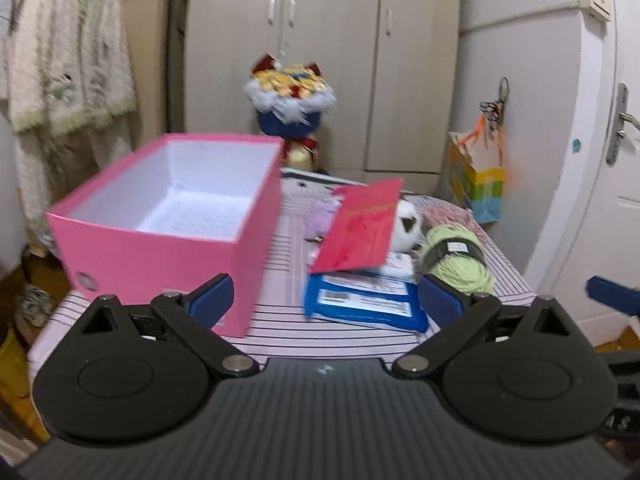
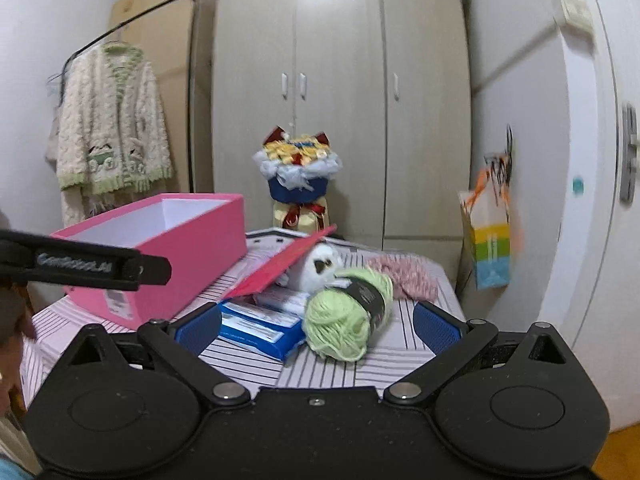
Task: Organize soft objects
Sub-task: 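Reach the left gripper to the green yarn skein and grasp it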
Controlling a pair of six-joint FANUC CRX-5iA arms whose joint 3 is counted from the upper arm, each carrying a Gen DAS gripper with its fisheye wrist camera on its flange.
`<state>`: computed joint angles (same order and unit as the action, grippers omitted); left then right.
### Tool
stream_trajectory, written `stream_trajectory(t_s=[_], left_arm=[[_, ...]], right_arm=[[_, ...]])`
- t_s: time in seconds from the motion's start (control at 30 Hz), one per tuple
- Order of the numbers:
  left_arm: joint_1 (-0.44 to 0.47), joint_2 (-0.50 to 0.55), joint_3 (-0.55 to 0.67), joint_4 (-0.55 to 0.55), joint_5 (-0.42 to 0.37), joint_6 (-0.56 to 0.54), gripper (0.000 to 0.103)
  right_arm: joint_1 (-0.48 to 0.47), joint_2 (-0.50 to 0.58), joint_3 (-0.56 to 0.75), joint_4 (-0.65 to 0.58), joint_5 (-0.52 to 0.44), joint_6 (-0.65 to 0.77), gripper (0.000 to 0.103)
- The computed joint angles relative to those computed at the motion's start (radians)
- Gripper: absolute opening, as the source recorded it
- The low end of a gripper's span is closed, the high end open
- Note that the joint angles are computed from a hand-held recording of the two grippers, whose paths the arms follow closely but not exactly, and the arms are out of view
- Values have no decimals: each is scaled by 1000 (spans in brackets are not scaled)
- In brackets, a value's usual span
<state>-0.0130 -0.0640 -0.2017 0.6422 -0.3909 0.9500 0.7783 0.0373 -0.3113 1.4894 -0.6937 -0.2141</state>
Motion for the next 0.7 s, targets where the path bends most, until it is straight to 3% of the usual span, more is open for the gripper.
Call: stream_trajectory(t_s=[0.13,0.23,0.33,0.57,0.7], left_arm=[[-45,74,5,217,3,-206,100],[-63,151,76,345,-106,-329,100],[-79,211,146,344,-160,-337,100],[-63,373,359,225,-368,-180,70],[-61,431,428,204,-400,-134,66]], right_arm=[[-52,21,8,-37,80,23,103],[-82,51,39,-89,135,83,102],[-103,82,77,-165,174,161,102],[-129,155,169,-347,194,329,102],[-135,185,222,-453,198,405,102]])
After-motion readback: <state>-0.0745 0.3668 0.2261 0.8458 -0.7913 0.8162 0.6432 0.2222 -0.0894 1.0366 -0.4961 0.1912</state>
